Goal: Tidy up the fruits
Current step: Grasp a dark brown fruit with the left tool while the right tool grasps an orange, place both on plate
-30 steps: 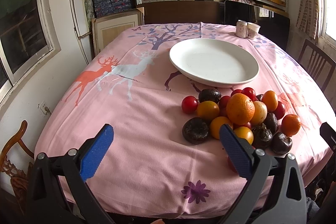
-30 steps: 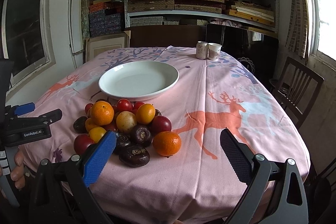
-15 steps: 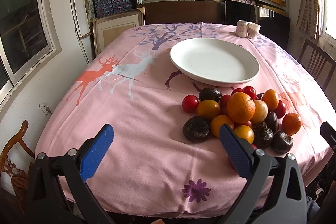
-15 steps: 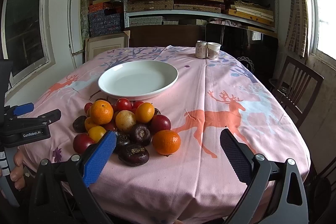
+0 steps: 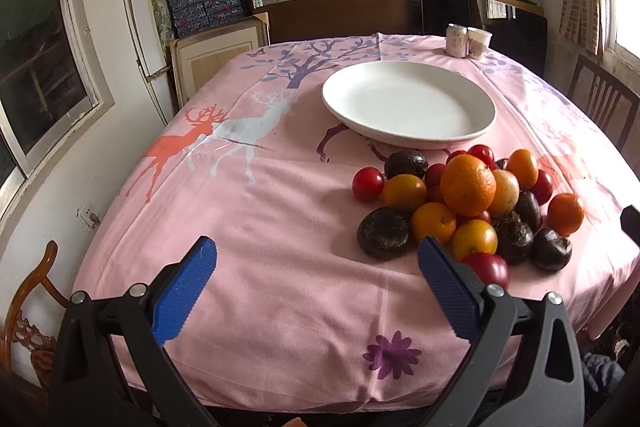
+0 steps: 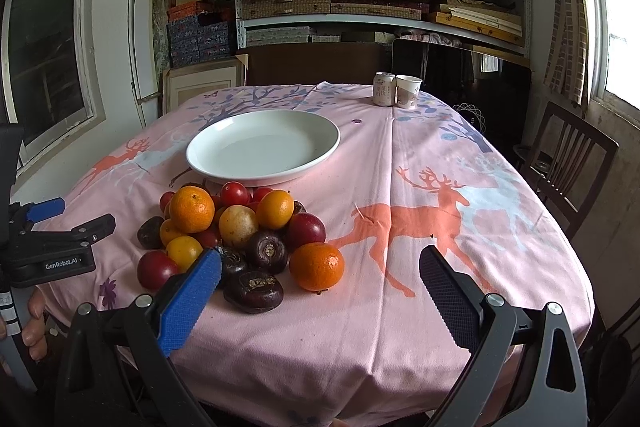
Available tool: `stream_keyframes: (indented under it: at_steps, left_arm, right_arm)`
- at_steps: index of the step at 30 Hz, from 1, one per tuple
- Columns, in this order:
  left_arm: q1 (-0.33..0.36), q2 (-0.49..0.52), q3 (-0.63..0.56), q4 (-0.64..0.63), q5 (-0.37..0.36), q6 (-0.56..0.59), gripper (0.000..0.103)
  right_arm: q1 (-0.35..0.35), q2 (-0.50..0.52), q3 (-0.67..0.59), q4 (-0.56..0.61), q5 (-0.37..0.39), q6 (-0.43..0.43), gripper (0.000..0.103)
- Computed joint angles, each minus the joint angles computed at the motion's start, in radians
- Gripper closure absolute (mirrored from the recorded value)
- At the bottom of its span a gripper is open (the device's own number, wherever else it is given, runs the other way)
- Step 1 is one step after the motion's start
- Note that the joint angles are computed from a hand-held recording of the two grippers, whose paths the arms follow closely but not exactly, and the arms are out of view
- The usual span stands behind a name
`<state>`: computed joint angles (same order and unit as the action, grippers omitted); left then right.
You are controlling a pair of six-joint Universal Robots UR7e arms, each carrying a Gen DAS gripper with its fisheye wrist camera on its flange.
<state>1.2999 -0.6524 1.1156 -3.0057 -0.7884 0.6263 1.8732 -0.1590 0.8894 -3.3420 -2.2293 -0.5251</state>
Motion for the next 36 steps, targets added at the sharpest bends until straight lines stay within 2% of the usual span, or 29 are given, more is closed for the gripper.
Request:
stream_keyframes:
  at_steps: [2, 7, 9, 11, 14, 16, 17, 18, 19, 21, 23, 26, 31, 33, 36]
  left_arm:
    - [0.009, 0.008, -0.012, 0.006, 0.005, 0.023, 0.004]
    - [0.036, 0.009, -0.046, 0.139, -0.074, 0.029, 0.004]
    - [0.041, 0.025, -0.064, 0.149, -0.102, 0.065, 0.004]
    - [0.042, 0.058, -0.102, 0.144, -0.094, 0.097, 0.004]
    - [0.057, 0.085, -0.163, 0.219, -0.147, 0.091, 0.007]
    - [0.068, 0.115, -0.227, 0.294, -0.172, 0.088, 0.024]
    - [0.080, 0.112, -0.258, 0.391, -0.233, 0.043, 0.029]
    - [0.093, 0.116, -0.294, 0.469, -0.291, 0.005, 0.038]
    - [0.101, 0.124, -0.322, 0.506, -0.320, -0.009, 0.040]
    - [0.104, 0.128, -0.324, 0.495, -0.332, 0.008, 0.044]
    - [0.107, 0.120, -0.315, 0.502, -0.367, 0.027, 0.060]
    - [0.104, 0.114, -0.276, 0.439, -0.364, 0.072, 0.061]
    - [0.109, 0.081, -0.241, 0.442, -0.403, 0.029, 0.061]
    - [0.106, 0.056, -0.201, 0.413, -0.414, 0.032, 0.061]
    - [0.099, 0.031, -0.160, 0.383, -0.413, 0.040, 0.061]
  right_arm:
    - [-0.004, 0.001, -0.004, 0.004, -0.004, 0.006, 0.004]
    - [-0.016, 0.005, -0.024, 0.051, -0.012, 0.034, 0.004]
    - [-0.019, 0.007, -0.033, 0.069, -0.014, 0.042, 0.004]
    - [-0.023, 0.010, -0.042, 0.074, -0.019, 0.044, 0.004]
    - [-0.031, 0.013, -0.054, 0.084, -0.026, 0.051, 0.004]
    - [-0.039, 0.011, -0.059, 0.102, -0.032, 0.070, 0.004]
    - [-0.044, 0.004, -0.053, 0.114, -0.031, 0.087, 0.004]
    - [-0.051, -0.008, -0.039, 0.126, -0.022, 0.105, 0.004]
    - [-0.058, -0.020, -0.024, 0.135, -0.006, 0.122, 0.004]
    - [-0.072, -0.040, 0.000, 0.150, 0.027, 0.138, 0.004]
    - [-0.085, -0.053, 0.009, 0.182, 0.064, 0.153, 0.004]
    - [-0.097, -0.054, -0.003, 0.240, 0.107, 0.168, 0.004]
    - [-0.100, -0.028, -0.055, 0.318, 0.144, 0.133, 0.007]
    - [-0.098, -0.013, -0.081, 0.341, 0.149, 0.112, 0.011]
    - [-0.100, 0.011, -0.135, 0.410, 0.164, 0.112, 0.023]
